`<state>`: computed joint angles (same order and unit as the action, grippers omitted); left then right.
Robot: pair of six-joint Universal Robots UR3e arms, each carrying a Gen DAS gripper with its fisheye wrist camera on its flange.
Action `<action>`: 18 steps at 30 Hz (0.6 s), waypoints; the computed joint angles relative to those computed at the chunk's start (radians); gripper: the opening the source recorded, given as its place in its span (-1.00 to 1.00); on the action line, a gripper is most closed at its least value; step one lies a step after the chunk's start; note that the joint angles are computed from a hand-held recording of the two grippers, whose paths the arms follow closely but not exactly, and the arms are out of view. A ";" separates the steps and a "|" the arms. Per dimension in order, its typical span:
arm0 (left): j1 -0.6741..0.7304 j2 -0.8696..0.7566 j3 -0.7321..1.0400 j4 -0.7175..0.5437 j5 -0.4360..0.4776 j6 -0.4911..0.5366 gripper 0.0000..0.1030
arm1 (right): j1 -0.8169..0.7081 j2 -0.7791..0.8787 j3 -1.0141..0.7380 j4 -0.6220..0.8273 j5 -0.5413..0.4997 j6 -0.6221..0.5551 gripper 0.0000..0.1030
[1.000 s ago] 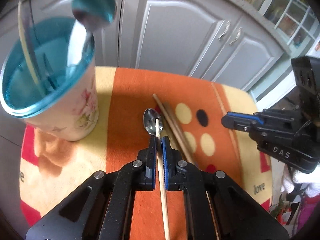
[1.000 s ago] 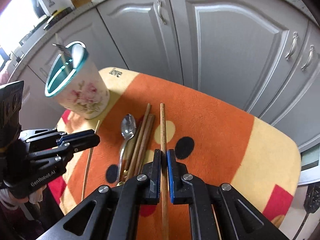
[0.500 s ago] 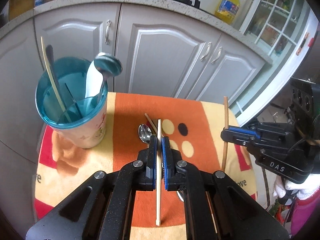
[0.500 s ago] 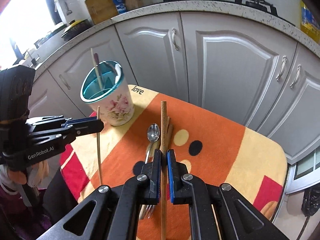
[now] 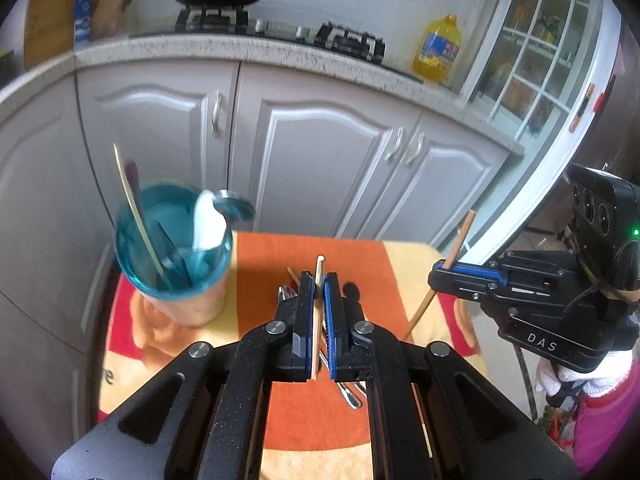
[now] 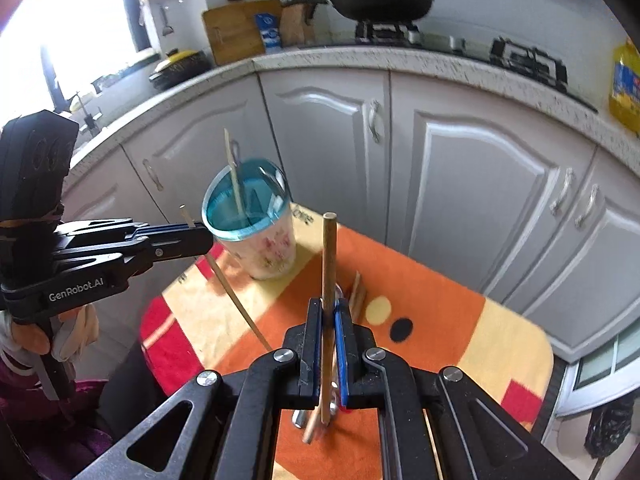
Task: Organize utensils
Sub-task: 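Lift both chopsticks with both tools up over the holder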
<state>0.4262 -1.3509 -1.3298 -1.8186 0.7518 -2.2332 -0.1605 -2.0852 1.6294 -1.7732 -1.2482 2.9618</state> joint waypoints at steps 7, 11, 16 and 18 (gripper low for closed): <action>0.087 -0.126 0.324 -0.193 -0.082 0.039 -0.93 | 0.134 0.196 -0.272 -0.024 -0.050 0.050 -0.89; 0.115 -0.236 0.516 -0.192 -0.109 -0.017 -0.93 | 0.221 0.357 -0.501 -0.016 -0.075 0.072 -0.89; 0.118 -0.358 0.664 -0.091 -0.091 -0.128 -0.93 | 0.272 0.573 -0.819 0.037 -0.067 0.100 -0.89; 0.113 -0.393 0.682 -0.031 -0.076 -0.173 -0.93 | 0.289 0.642 -0.916 0.054 -0.073 0.112 -0.89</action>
